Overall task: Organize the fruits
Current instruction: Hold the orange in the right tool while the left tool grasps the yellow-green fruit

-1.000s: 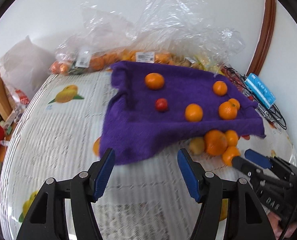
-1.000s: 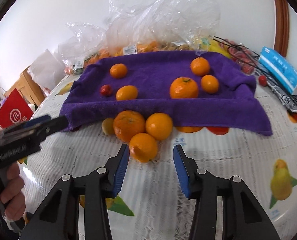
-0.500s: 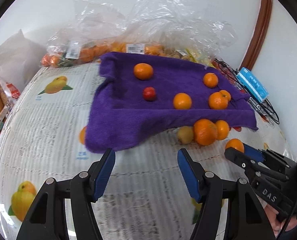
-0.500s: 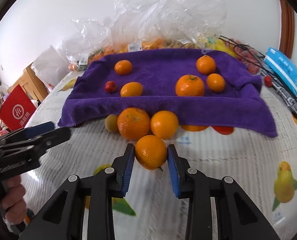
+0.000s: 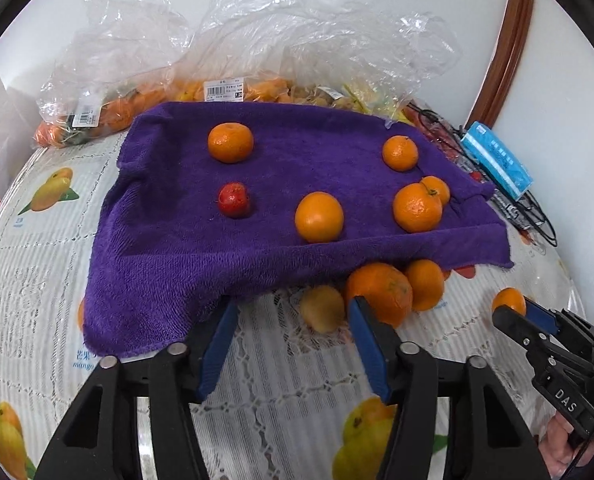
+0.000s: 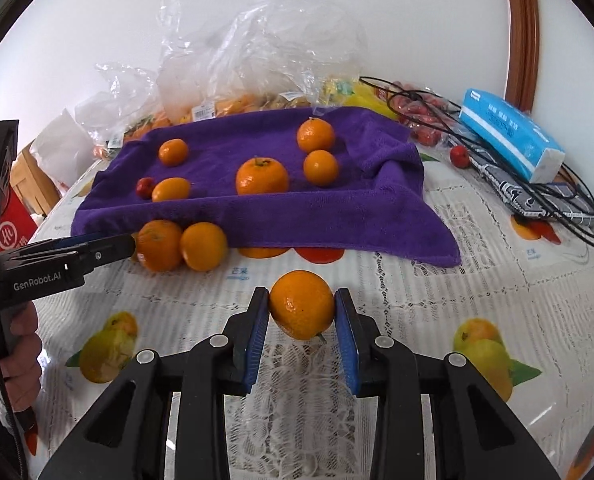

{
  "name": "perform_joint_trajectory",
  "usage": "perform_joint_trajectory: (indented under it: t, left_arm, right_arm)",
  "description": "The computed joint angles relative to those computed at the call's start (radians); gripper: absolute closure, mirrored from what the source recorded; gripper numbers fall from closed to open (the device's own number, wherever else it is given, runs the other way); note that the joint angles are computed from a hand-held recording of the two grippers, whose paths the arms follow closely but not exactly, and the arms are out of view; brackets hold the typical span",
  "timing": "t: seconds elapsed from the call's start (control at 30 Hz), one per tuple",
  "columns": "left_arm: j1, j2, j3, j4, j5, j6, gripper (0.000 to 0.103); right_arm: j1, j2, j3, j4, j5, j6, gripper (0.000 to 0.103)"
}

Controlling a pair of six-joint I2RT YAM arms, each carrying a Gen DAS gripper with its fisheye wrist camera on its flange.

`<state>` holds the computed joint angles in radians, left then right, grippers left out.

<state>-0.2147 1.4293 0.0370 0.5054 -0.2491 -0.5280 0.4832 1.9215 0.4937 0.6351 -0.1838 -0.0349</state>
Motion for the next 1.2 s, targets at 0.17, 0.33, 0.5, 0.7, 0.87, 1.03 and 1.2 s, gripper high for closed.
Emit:
perform_joint_trajectory:
  t: [0.17,0.33,0.5,0.7,0.87,1.03,1.2]
  left_arm:
    - [0.005,0.055,0.008,0.025,-0.018,0.012,0.059]
    - [-0.002,0.073,0.043,-0.001,-0.030,0.022,0.059]
    - [-0.028,0.084,0.067,-0.034,-0.071,0.006,0.064]
    - [-0.027,0.090,0.059,-0.013,-0.059,0.018,0.079]
    - [-0.036,0.101,0.065,-0.017,-0.070,0.018,0.079]
    - [-0.037,0.102,0.067,-0.017,-0.070,0.017,0.079]
    - [-0.032,0.102,0.063,-0.005,-0.059,0.016,0.079]
  right_arm:
    - [0.007,-0.002,-0.004,0.009,-0.016,-0.009,0.070]
    - [0.018,0.006,0.007,0.005,-0.032,-0.015,0.070]
    - [0.014,0.027,0.047,-0.036,-0.057,-0.007,0.070]
    - [0.031,0.055,0.097,-0.096,-0.049,-0.004,0.070]
    - [0.030,0.070,0.118,-0.126,-0.040,0.004,0.070]
    - [0.024,0.073,0.120,-0.126,-0.049,0.002,0.069]
    - [0.026,0.074,0.118,-0.125,-0.045,-0.003,0.068]
